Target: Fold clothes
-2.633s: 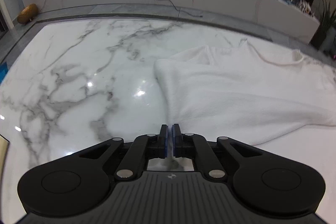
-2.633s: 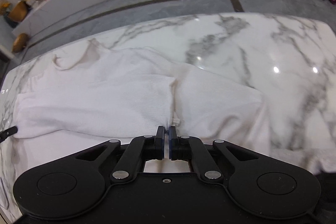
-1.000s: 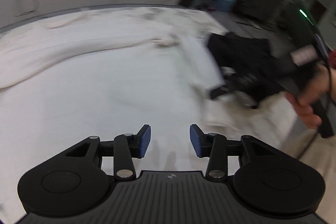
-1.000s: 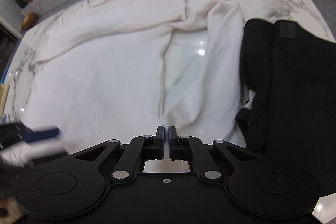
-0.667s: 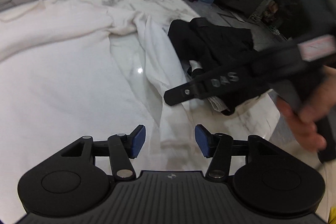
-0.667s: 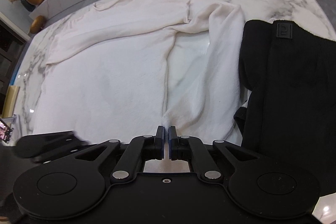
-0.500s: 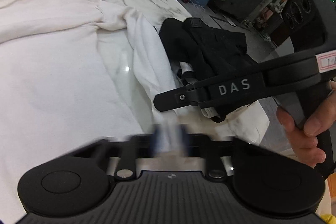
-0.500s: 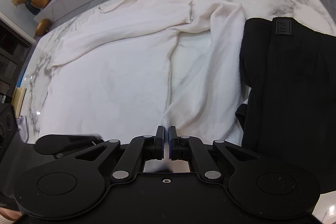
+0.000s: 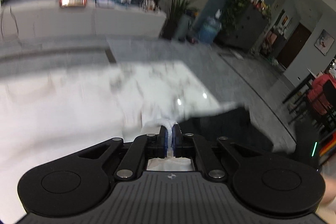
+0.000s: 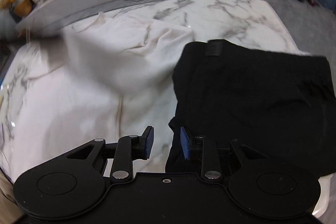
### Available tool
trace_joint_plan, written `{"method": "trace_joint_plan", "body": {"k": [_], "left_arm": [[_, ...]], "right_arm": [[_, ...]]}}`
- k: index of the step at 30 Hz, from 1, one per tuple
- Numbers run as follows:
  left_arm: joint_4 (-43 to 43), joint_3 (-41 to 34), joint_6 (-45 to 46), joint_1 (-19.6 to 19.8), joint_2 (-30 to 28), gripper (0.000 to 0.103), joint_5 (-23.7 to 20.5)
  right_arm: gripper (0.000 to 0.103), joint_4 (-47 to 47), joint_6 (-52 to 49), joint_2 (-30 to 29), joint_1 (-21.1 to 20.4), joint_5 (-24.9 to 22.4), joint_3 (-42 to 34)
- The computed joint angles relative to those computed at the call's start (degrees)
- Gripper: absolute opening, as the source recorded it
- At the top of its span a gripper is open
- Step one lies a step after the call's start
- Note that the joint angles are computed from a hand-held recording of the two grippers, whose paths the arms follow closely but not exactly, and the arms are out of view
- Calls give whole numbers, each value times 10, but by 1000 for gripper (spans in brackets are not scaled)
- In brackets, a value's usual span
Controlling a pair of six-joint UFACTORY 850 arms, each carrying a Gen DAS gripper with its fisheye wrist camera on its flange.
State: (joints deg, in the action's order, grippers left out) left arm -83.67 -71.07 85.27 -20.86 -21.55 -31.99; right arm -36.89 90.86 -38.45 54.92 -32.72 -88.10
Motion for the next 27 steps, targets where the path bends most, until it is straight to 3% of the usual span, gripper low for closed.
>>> {"method": "trace_joint_plan", "body": {"k": [5, 9, 16, 18, 22, 23, 24, 27], "left_arm": [[7, -84, -35, -6, -20, 4, 28], [24, -123, -44, -10, -29, 4, 69], [112, -142, -113, 22, -20, 4, 62], [123, -148, -117, 29, -24, 4, 64], [138, -161, -129, 43, -38, 4, 70], [142, -165, -134, 46, -43, 4, 71], [147, -168, -137, 50, -47, 4, 74], [166, -169, -146, 66, -53, 4, 87]], "right_arm": [[27, -11, -20, -29, -12, 23, -35], [27, -74, 23, -55, -25, 31, -67], [29, -138, 61, -124, -62, 42, -151], [34, -122, 41, -150, -73, 51, -183], [34, -94, 6, -205, -87, 57, -252], [26, -101, 12, -212, -87, 55, -261], [2, -97, 9, -222, -85, 42, -277], [4, -46, -43, -243, -82, -6, -316]]}}
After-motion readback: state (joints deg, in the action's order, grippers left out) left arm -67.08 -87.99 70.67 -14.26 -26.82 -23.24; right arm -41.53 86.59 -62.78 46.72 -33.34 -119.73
